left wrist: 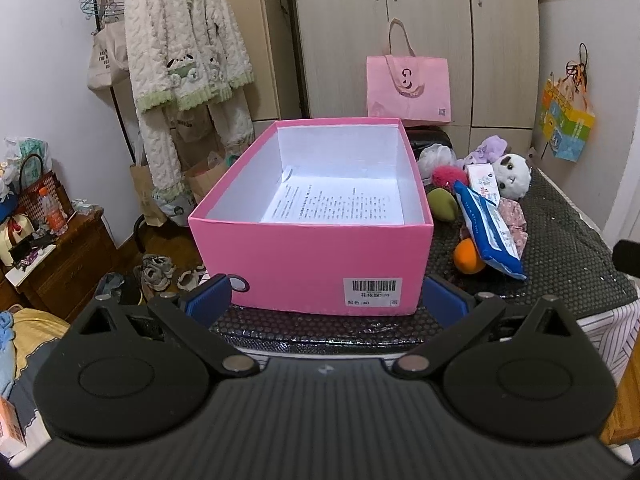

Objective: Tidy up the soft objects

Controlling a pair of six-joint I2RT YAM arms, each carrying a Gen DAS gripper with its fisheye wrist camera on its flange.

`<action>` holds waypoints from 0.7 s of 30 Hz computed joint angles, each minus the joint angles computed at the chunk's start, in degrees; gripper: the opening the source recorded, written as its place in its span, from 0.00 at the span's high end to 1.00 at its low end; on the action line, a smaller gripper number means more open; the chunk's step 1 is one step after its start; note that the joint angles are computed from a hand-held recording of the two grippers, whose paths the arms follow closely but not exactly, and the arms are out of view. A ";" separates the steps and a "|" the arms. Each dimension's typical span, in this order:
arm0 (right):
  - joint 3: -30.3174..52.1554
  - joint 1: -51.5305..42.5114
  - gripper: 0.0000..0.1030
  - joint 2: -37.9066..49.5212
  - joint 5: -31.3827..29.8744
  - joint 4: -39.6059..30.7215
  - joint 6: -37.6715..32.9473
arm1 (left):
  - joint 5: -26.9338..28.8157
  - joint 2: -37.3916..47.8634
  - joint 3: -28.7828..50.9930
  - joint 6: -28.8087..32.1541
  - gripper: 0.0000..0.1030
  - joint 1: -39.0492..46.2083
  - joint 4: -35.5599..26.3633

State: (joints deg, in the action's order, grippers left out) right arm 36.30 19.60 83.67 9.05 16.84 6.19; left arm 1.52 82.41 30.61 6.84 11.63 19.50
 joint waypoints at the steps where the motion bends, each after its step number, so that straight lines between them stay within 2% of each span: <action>1: 0.10 -0.08 0.00 0.13 -0.08 -0.05 -0.03 | 0.15 -0.01 -0.01 -0.07 0.00 0.11 -0.08; 14: -0.06 -0.89 0.00 0.36 -0.80 0.58 -0.37 | 1.20 0.07 0.80 1.08 0.00 0.08 -1.21; 19: 0.69 -4.18 0.00 1.03 -7.02 0.31 -1.93 | 2.14 1.35 4.56 -0.02 0.00 -0.56 -4.79; 21: 0.05 -6.12 0.00 1.78 -10.82 3.15 -3.10 | 2.48 1.77 5.68 -1.10 0.00 -1.43 -4.59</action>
